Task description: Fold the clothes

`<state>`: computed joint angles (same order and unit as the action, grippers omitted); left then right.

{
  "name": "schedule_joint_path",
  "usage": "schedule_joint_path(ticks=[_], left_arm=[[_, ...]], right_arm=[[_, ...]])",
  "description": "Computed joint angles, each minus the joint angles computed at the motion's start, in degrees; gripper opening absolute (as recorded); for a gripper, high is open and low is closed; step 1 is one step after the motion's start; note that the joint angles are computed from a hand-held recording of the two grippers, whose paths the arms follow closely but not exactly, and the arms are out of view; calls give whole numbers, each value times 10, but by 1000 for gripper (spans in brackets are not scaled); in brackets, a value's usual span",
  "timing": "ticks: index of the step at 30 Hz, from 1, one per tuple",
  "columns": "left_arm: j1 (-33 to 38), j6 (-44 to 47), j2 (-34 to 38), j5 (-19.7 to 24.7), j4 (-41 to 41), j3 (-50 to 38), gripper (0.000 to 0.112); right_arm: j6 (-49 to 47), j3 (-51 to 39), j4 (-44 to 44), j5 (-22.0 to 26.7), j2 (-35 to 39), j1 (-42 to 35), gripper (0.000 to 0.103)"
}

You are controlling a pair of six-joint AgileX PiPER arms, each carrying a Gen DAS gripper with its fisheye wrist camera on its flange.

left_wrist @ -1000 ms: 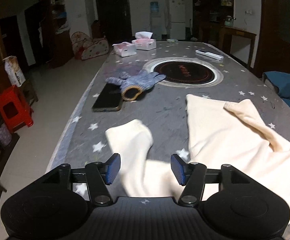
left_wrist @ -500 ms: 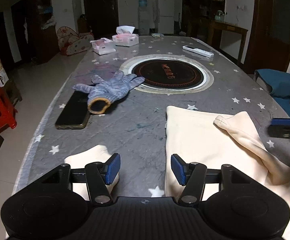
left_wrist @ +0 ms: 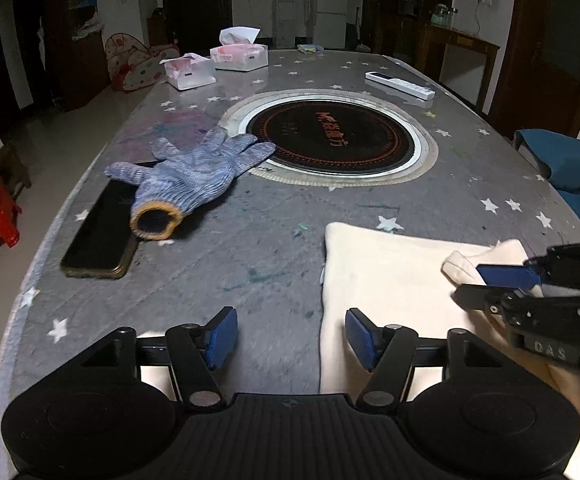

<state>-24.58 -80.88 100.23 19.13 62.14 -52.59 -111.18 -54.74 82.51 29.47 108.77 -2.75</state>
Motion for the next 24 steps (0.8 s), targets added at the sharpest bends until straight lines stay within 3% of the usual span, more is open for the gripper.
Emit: schedule_joint_path(ticks=[2,11,17,19,24], left_arm=[[4,6,19,-2,-5,-20,65],[10,-12,94,-19,21,-90,66],[15,-75,116,-42,94,-103,64],[13,-99,122,-48,125,-107,58],[6,-155,128,-60,211,-111,12]], right_arm=[[-22,3,17,-9,-1,-1,8],[-38,17,42,54,-43,-104,5],[-17,2,40,71,-39,-182,5],[16,-13,19,69,-23,-202,5],[92,-49,-42,72,14,-218,5]])
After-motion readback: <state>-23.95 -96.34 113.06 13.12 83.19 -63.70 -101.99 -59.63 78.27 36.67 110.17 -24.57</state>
